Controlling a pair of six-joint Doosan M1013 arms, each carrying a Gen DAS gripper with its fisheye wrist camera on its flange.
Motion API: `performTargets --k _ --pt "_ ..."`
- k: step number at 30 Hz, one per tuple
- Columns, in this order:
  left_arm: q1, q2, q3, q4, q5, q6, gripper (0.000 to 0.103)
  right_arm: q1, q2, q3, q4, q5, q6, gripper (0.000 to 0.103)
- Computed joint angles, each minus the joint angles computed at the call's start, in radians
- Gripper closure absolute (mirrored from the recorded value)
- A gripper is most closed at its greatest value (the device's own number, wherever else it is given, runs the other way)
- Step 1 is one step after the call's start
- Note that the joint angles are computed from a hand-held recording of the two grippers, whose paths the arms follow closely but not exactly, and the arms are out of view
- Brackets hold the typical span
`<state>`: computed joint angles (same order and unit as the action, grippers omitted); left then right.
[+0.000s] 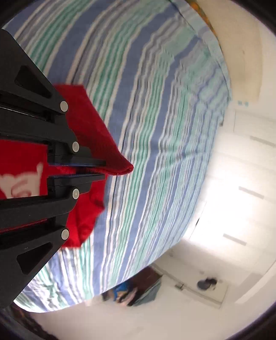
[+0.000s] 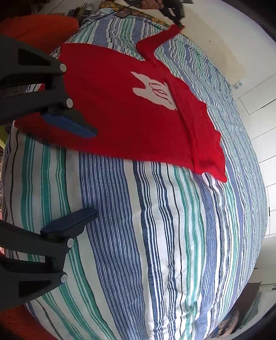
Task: Fold small clothes
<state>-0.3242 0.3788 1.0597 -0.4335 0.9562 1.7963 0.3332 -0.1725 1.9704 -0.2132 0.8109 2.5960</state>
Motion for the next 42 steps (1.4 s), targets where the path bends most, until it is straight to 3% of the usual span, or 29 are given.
performTargets --k 1,3,4,6,8,10,13,16,18,20,23,26,29,35,36,37,38,39,42 --pt "-0.038 0.002 0.01 0.004 0.004 0.018 0.095 0.001 -0.002 0.001 -0.005 -0.002 0.008 0.034" --pt "-0.113 0.028 0.016 0.022 0.112 0.025 0.076 0.0 -0.007 0.005 -0.013 -0.006 0.023 0.034" --pt "-0.15 0.039 0.032 0.074 0.165 -0.013 0.06 0.0 -0.009 0.006 -0.019 -0.006 0.033 0.034" --pt "-0.183 0.015 0.12 0.134 0.201 -0.021 0.061 -0.003 -0.015 0.011 -0.022 -0.011 0.05 0.034" --pt "-0.18 -0.037 0.231 0.126 0.214 0.06 0.061 -0.01 -0.022 0.018 -0.021 -0.02 0.066 0.034" --pt "-0.16 -0.094 0.308 0.126 0.193 0.102 0.061 -0.018 -0.031 0.027 -0.014 -0.035 0.081 0.034" --pt "-0.055 -0.137 0.341 0.1 0.171 0.13 0.06 -0.04 -0.039 0.037 0.027 -0.058 0.07 0.034" --pt "0.046 -0.136 0.323 0.143 0.112 0.08 0.053 -0.081 -0.043 0.018 0.142 -0.086 -0.044 0.034" --pt "0.097 -0.108 0.29 0.18 0.113 0.029 0.053 -0.128 -0.021 -0.027 0.314 -0.102 -0.231 0.034" --pt "0.125 -0.09 0.277 0.173 0.109 0.011 0.053 -0.189 0.03 -0.093 0.574 -0.087 -0.482 0.034" --pt "0.126 -0.08 0.285 0.155 0.071 0.041 0.053 -0.247 0.128 -0.193 0.826 -0.07 -0.716 0.034" --pt "0.095 -0.07 0.295 0.195 0.047 0.039 0.053 -0.263 0.224 -0.27 0.749 -0.081 -0.616 0.034" --pt "0.05 -0.067 0.314 0.269 0.01 0.006 0.053 -0.285 0.309 -0.323 0.691 -0.033 -0.529 0.042" --pt "0.05 -0.041 0.3 0.293 0.004 -0.057 0.053 -0.295 0.389 -0.357 0.719 0.019 -0.536 0.047" --pt "0.052 -0.039 0.298 0.291 0.001 -0.071 0.053 -0.295 0.397 -0.36 0.738 0.018 -0.564 0.053" --pt "0.054 -0.038 0.298 0.29 -0.002 -0.079 0.053 -0.295 0.406 -0.365 0.771 0.023 -0.612 0.074" --pt "0.056 -0.037 0.298 0.288 -0.003 -0.083 0.053 -0.293 0.414 -0.38 0.776 0.036 -0.655 0.089" --pt "0.058 -0.037 0.301 0.285 -0.005 -0.085 0.053 -0.283 0.417 -0.401 0.729 0.043 -0.677 0.097" --pt "0.062 -0.041 0.314 0.276 -0.017 -0.084 0.053 -0.238 0.376 -0.416 0.484 -0.046 -0.665 0.097"
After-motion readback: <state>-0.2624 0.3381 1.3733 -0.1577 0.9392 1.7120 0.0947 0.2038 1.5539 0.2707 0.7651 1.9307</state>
